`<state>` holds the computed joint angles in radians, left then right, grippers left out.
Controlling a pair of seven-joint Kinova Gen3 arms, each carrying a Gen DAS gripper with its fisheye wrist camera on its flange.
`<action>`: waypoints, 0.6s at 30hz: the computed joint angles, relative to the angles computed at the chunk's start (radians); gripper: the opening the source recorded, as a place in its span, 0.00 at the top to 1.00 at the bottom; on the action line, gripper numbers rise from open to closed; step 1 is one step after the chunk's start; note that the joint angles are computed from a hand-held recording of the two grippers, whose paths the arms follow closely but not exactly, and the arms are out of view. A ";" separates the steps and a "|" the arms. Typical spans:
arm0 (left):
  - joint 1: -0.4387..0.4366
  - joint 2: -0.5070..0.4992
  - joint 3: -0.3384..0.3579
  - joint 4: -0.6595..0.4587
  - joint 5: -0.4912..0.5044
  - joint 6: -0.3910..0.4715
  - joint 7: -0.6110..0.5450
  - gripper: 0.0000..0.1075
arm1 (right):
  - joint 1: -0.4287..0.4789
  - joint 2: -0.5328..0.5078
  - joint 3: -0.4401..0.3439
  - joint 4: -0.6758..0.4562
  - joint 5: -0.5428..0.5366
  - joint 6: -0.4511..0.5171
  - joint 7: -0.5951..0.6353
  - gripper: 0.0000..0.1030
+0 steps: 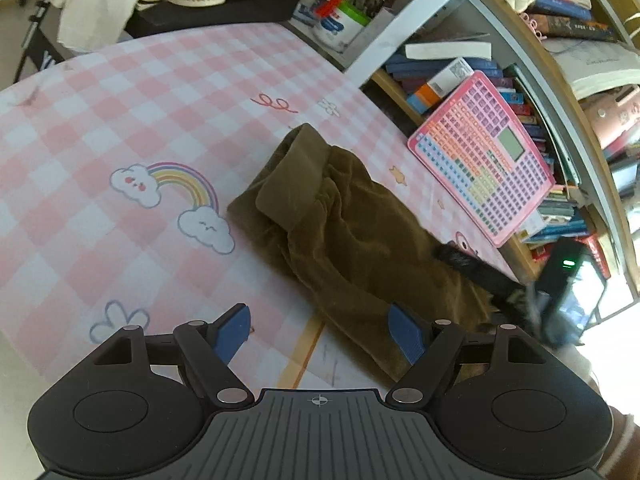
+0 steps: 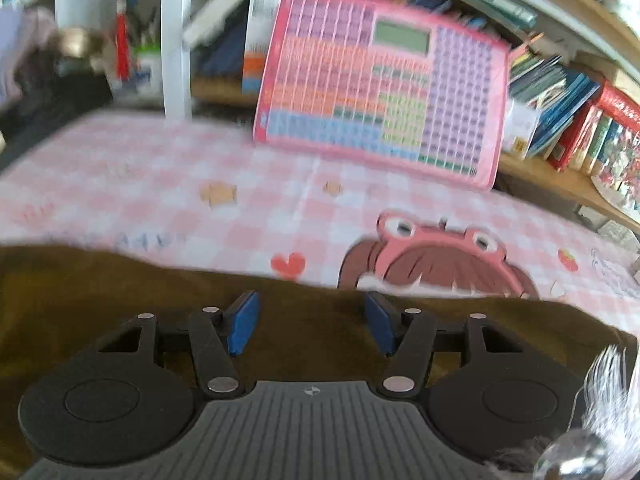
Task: Fold clothes
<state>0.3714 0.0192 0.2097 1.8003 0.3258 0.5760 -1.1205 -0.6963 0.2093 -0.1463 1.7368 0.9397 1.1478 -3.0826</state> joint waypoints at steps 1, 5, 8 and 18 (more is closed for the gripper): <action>-0.007 0.005 -0.004 -0.003 0.025 0.004 -0.038 0.28 | -0.016 0.008 0.009 -0.001 0.005 0.008 0.012 0.42; -0.036 0.019 -0.015 -0.006 0.114 0.022 -0.156 0.28 | -0.031 0.027 -0.002 0.004 0.040 0.038 -0.001 0.42; -0.054 0.029 -0.020 -0.003 0.165 0.020 -0.203 0.28 | -0.037 0.022 -0.006 -0.026 -0.001 0.072 0.013 0.42; -0.090 0.085 -0.003 0.007 0.322 -0.019 -0.306 0.28 | -0.145 -0.035 -0.085 0.005 -0.035 0.178 -0.050 0.41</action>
